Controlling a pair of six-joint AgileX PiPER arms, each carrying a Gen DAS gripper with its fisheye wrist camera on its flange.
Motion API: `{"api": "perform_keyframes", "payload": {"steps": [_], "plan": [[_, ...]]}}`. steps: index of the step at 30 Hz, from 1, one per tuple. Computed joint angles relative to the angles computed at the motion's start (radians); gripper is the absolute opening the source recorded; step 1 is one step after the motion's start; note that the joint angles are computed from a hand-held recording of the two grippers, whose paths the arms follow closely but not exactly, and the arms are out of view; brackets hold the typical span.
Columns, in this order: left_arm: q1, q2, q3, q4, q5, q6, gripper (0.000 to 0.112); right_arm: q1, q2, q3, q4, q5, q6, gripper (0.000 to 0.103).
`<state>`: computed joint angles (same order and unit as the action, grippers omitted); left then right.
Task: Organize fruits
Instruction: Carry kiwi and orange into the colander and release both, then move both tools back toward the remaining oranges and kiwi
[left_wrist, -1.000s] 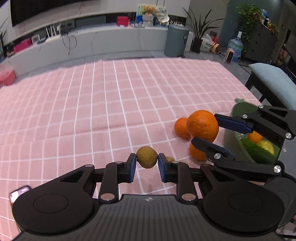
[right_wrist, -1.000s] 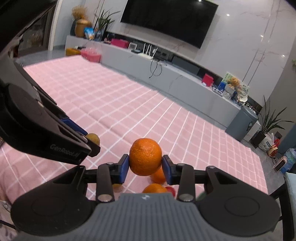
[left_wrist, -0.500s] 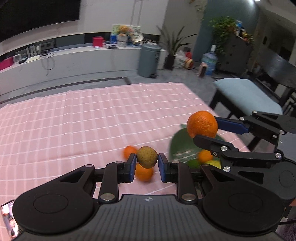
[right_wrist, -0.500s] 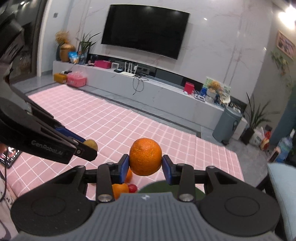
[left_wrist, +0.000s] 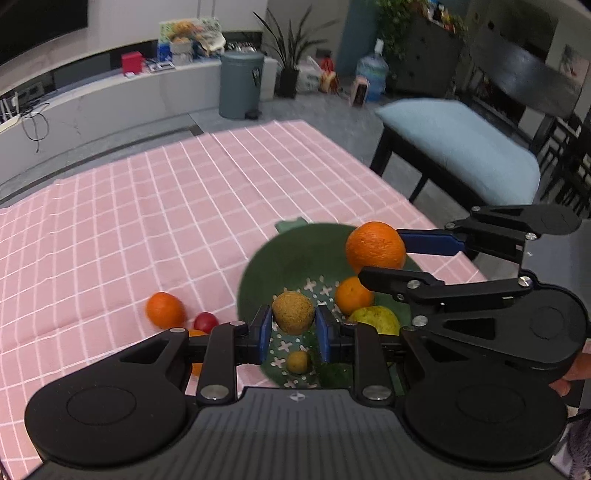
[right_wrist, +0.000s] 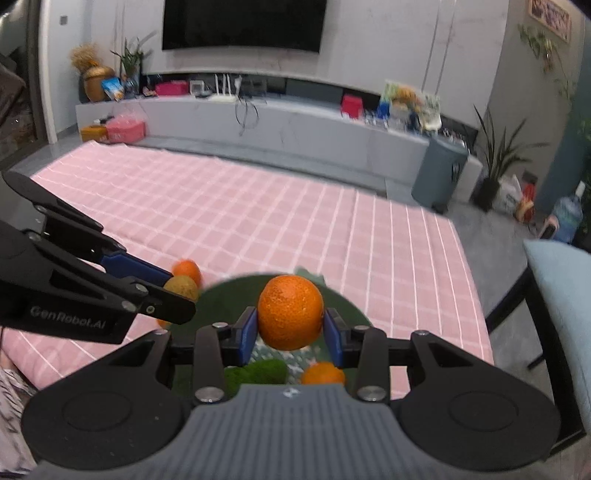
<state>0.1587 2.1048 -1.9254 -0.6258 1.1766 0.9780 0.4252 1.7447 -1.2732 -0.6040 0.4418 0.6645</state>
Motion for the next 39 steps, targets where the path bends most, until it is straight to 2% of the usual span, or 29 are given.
{"api": "perform_keyframes", "payload": {"steps": [3,8,14,27,31,33,35,39], "plan": [[-0.045,0.012,0.012,0.054,-0.038,-0.037,0.028,-0.030,0.048,-0.026,0.069,0.003,-0.068,0.035],[-0.087,0.059,-0.023,0.124,-0.053,-0.107,0.028,-0.054,0.132,-0.086,0.132,0.017,-0.170,0.035],[-0.097,0.100,-0.063,0.163,-0.031,-0.126,0.028,-0.079,0.206,-0.141,0.213,0.016,-0.274,0.035],[-0.118,0.130,-0.085,0.206,-0.031,-0.116,0.028,-0.078,0.252,-0.161,0.245,0.032,-0.330,0.036],[-0.110,0.121,-0.078,0.197,-0.033,-0.123,0.038,-0.071,0.249,-0.176,0.244,0.066,-0.332,0.038],[-0.100,0.113,-0.082,0.182,-0.018,-0.117,0.043,-0.061,0.235,-0.169,0.199,0.074,-0.295,0.043],[-0.092,0.084,-0.053,0.173,-0.038,-0.104,0.053,-0.045,0.221,-0.167,0.147,0.088,-0.248,0.050],[-0.050,0.034,-0.016,0.108,-0.032,-0.041,0.056,-0.014,0.171,-0.154,0.017,0.118,-0.104,0.057]]}}
